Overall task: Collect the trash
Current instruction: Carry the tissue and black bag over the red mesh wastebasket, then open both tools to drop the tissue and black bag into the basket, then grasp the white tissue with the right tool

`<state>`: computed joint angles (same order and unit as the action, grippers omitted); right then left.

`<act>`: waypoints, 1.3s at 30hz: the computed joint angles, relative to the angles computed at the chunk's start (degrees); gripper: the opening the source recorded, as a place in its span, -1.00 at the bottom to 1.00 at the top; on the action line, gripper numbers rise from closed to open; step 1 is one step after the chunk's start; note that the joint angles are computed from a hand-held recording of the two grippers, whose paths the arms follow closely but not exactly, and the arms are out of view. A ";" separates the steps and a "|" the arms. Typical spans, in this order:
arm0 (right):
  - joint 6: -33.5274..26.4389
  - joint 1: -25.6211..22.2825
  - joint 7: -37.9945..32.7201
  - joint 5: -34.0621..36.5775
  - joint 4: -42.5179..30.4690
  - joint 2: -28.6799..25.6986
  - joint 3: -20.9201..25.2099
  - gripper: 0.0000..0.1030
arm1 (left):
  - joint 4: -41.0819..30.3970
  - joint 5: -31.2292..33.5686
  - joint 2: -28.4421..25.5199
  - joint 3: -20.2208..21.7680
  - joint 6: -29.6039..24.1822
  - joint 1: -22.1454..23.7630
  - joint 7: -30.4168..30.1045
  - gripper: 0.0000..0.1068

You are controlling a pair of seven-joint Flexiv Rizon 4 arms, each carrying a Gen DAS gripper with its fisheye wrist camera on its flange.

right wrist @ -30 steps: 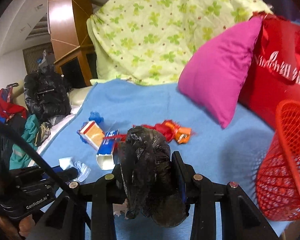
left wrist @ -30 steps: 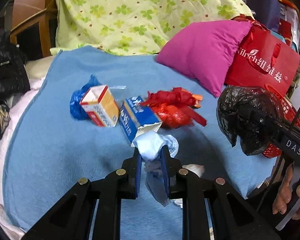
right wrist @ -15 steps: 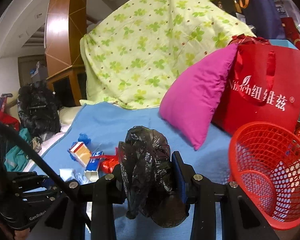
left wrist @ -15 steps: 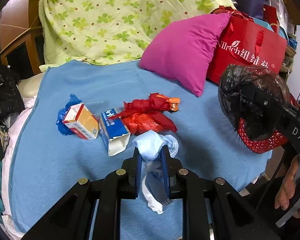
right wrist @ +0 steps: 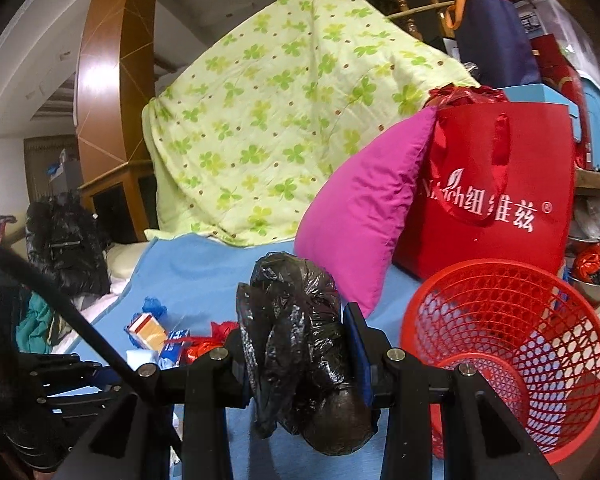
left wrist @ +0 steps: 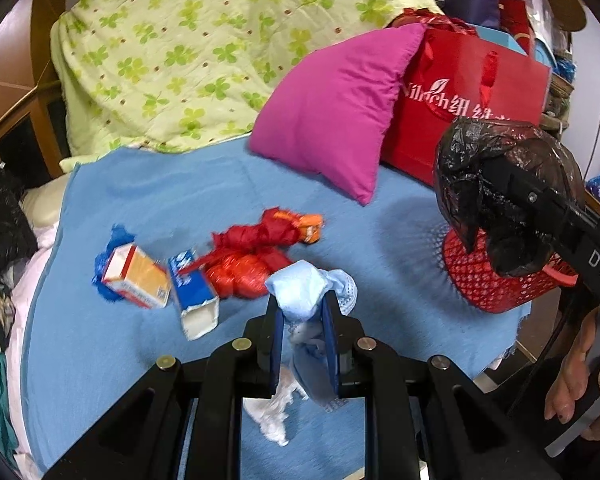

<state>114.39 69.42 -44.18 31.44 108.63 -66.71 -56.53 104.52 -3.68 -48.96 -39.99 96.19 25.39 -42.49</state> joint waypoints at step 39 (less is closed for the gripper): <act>21.70 -18.48 -14.12 5.05 4.14 17.98 28.64 0.44 | -8.30 -12.67 -1.88 -1.86 4.07 -2.32 10.33 0.29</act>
